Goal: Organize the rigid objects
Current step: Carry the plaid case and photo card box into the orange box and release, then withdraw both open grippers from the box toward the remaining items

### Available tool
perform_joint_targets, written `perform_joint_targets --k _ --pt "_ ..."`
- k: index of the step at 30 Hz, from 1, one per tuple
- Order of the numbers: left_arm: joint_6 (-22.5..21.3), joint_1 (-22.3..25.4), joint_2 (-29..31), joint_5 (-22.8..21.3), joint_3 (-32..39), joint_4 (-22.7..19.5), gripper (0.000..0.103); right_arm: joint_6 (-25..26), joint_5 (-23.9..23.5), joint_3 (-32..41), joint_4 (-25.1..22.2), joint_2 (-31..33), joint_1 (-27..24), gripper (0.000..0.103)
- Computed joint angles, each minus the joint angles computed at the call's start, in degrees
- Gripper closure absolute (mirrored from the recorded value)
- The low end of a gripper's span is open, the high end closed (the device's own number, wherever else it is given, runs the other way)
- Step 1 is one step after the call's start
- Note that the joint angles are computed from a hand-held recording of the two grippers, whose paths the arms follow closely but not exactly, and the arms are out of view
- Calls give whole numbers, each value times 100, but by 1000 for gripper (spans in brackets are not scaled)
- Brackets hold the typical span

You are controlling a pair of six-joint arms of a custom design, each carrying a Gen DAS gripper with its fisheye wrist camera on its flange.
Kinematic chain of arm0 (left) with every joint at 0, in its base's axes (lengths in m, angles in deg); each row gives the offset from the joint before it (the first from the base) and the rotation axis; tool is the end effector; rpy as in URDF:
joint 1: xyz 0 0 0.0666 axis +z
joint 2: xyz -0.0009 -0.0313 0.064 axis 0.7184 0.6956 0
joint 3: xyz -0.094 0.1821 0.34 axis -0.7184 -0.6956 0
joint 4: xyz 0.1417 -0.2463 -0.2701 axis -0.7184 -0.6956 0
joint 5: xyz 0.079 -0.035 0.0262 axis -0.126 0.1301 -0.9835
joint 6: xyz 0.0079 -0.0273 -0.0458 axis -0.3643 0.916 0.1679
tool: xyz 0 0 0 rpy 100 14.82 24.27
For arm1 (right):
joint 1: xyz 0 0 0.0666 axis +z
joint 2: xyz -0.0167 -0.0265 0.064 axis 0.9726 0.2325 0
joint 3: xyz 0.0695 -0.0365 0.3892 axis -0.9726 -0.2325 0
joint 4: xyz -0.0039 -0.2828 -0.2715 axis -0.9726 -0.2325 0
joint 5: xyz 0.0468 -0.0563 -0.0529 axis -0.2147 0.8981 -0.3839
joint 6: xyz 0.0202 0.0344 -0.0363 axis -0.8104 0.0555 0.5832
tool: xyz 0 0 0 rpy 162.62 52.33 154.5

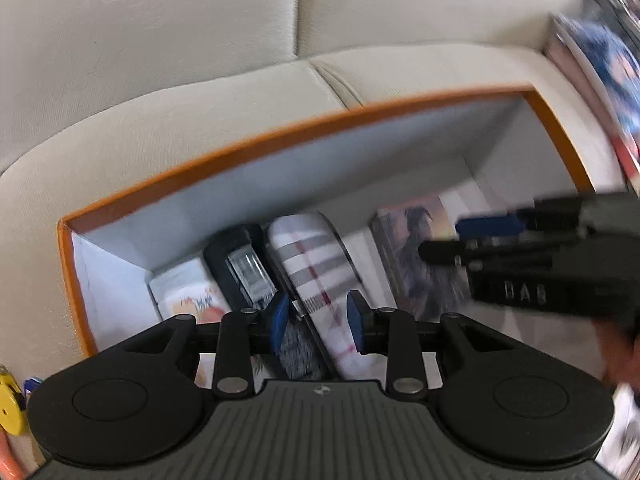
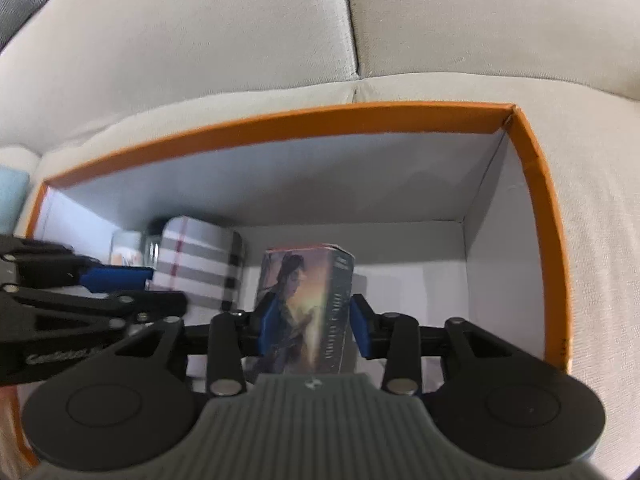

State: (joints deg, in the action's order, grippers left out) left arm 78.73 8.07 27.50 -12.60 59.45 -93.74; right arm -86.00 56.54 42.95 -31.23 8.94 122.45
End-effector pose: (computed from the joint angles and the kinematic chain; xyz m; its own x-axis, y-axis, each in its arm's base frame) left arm 0.3236 -0.2593 0.3354 -0.7498 0.5868 -0.3058 0.6474 0.7462 -0.1554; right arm 0.3920 0.3988 0.3363 -0.9150 -0.0798 -0.3954 -0.1654 0.9683 0.1871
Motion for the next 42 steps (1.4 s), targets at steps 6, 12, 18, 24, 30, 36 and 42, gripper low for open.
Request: perform_joint_targets --k 6,12,18,24,30,36,42 --pt "-677 23 -276 205 -238 6 61 734 -6 -245 -307 -286 -32 49" --pt "-1301 -345 -283 -105 -364 148 52 1768 -269 -104 -844 -207 5 46" --pt "-1637 -422 -210 -179 -387 216 49 2542 -322 30 -1130 -104 21 46" --pt "-1973 -569 -260 -475 -521 459 43 3262 -354 116 -1429 1 -17 44" --pt "-2032 -578 -292 -605 -578 631 36 3803 -377 22 -1313 -30 -48 46" --pt "-2090 -493 -360 -676 -663 900 36 4387 -322 -82 -1117 -103 -130 46" --pt "-2128 -347 -391 -742 -647 1072 41 4745 -332 -135 -1027 -152 -261 50"
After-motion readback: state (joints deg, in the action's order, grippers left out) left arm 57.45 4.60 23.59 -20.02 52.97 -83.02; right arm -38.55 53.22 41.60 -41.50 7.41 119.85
